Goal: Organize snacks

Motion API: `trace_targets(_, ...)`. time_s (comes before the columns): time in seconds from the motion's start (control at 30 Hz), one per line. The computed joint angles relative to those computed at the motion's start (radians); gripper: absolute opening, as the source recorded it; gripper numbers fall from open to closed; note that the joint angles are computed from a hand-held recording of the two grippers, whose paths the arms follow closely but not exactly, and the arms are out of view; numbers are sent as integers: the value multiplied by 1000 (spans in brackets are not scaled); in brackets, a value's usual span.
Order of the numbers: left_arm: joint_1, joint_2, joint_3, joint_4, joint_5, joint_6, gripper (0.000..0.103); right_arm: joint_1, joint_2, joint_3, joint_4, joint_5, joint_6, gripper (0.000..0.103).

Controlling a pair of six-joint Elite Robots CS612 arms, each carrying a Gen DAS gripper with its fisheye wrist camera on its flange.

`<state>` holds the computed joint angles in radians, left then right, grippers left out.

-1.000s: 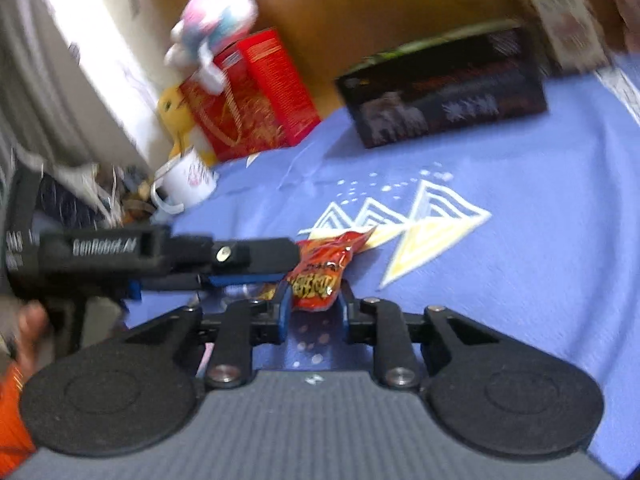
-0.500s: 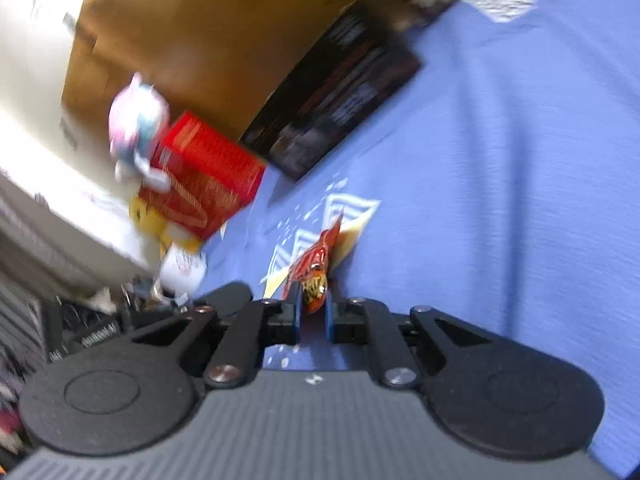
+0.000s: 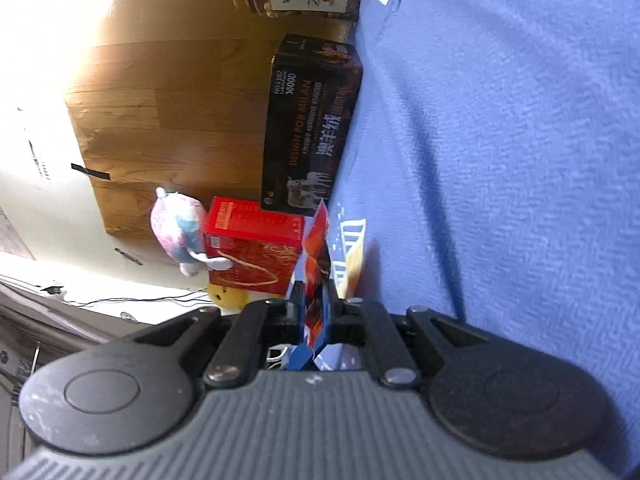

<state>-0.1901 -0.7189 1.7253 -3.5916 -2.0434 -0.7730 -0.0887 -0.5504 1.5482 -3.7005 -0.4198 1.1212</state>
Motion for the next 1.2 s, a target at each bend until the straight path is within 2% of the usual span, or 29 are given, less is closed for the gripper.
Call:
trace_targets(0.17,1,-4,-32,26,25,32,58,4,9,-37,9,6,-13,10)
trace_targets(0.33,15,3,-104,29,62,69,58,19,25,-137,53,-4,-63,10)
trace_targets(0.57,37,51,-274,125,145,114,59,71,53,-325,225,-97,-297,11)
trace_targets(0.6,40,61,-300,149,157,117,59,79,56,-347,259,-120,-347,11)
trace_targets(0.67,39,77,-343,198,200,135,59,95,50,-379,375,-182,-544,14)
trace_targets(0.7,35,81,-357,225,239,157,59,107,44,-385,409,-241,-649,16)
trace_targets(0.73,29,80,-362,248,281,176,59,130,39,-386,416,-338,-754,19)
trace_targets(0.8,24,78,-359,262,332,202,59,162,25,-375,437,-498,-959,44)
trace_targets(0.83,23,76,-351,252,336,205,59,169,24,-365,408,-552,-1018,45)
trace_targets(0.9,19,67,-329,237,352,214,59,167,25,-344,343,-583,-1031,45)
trace_targets(1.07,-7,26,-250,218,425,274,61,144,9,-258,191,-609,-919,45)
trace_targets(1.2,-46,-17,-169,174,506,353,62,137,-21,-157,87,-652,-870,47)
